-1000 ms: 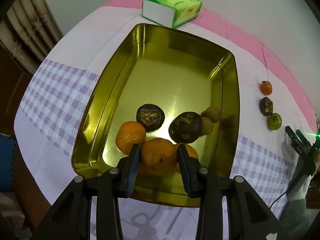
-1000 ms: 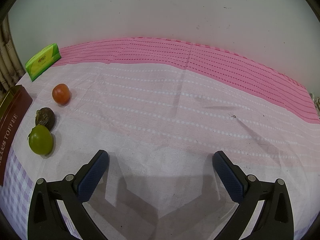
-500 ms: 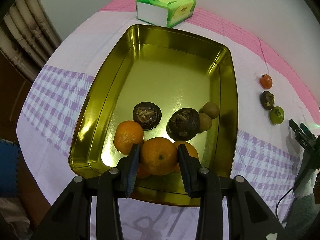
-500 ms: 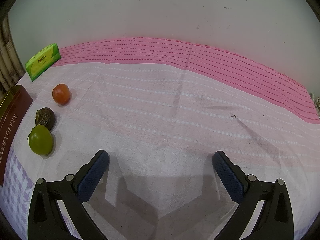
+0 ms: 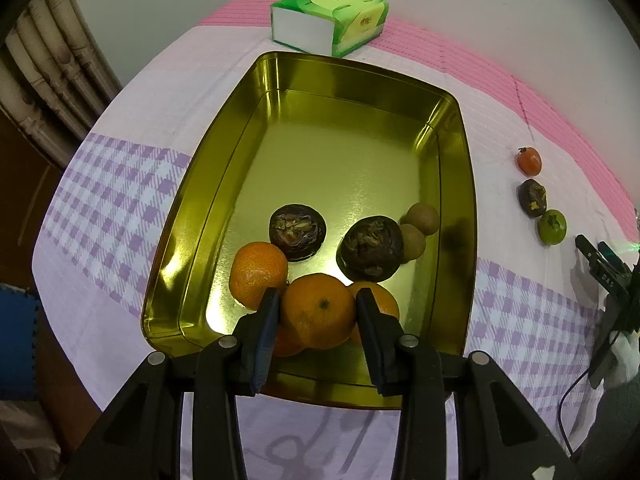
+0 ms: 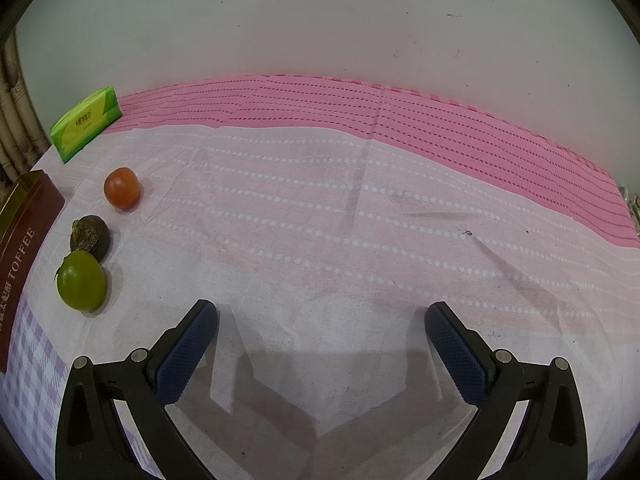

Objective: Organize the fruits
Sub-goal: 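Carry the mandarin over the tin tray and open the left gripper, then reach the right gripper to the green tomato and grasp it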

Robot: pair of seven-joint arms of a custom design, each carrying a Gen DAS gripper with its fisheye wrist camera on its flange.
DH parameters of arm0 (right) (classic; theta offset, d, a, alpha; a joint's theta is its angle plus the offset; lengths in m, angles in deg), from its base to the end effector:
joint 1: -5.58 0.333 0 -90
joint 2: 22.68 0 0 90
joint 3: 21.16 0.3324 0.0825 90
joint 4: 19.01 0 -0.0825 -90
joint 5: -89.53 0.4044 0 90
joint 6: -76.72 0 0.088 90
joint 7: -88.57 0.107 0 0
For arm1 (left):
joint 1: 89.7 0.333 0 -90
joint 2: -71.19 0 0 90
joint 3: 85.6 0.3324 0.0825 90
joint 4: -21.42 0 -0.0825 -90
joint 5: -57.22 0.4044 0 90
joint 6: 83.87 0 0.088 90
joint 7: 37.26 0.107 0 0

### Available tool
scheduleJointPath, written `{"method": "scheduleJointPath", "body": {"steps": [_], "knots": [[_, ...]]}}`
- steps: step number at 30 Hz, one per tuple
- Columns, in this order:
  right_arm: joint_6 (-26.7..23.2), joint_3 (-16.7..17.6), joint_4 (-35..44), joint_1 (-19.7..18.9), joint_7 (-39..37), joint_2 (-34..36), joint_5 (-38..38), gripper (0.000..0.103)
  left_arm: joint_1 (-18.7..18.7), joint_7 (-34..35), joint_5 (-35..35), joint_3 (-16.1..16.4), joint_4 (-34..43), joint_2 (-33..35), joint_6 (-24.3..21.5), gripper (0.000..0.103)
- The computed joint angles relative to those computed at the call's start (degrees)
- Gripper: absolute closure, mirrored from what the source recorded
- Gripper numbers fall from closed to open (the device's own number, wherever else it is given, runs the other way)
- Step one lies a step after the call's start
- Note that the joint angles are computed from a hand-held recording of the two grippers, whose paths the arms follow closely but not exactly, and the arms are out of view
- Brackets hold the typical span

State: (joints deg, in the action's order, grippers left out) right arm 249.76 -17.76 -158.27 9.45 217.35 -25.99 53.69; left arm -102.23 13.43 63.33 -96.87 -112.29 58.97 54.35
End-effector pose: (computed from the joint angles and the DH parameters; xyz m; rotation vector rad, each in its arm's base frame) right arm 0.5185 0.1102 0.3940 -1.8800 1.7911 -0.6530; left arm 0.4692 -0.2094 0.4552 -2.2698 1.8563 -0.3687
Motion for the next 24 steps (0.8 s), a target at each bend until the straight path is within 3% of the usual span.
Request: {"method": "scheduleJointPath", "body": {"steps": [9, 13, 18, 24], "knots": [[0.2, -0.1, 0.0, 0.1, -0.5, 0.0, 0.6, 0.000, -0.2, 2.0, -0.7, 0.3, -0.8, -0.4, 1.4, 0.058], [0.1, -0.5, -0.4, 0.8, -4.9, -0.2, 4.8, 0.000, -0.2, 2.5, -0.9, 0.4, -1.0, -0.6, 1.8, 0.055], [-1.3, -0.3, -1.3, 1.2, -10.8, -1.4, 11.0, 0.000, 0.3, 1.6, 0.2, 0.3, -2.3, -2.6, 2.9, 0.044], [-2.1, 1.5, -1.8, -0.4, -8.0, -2.2, 9.1, 0.000, 1.5, -1.5, 3.6, 0.1, -5.2, -6.9, 3.8, 0.032]]}}
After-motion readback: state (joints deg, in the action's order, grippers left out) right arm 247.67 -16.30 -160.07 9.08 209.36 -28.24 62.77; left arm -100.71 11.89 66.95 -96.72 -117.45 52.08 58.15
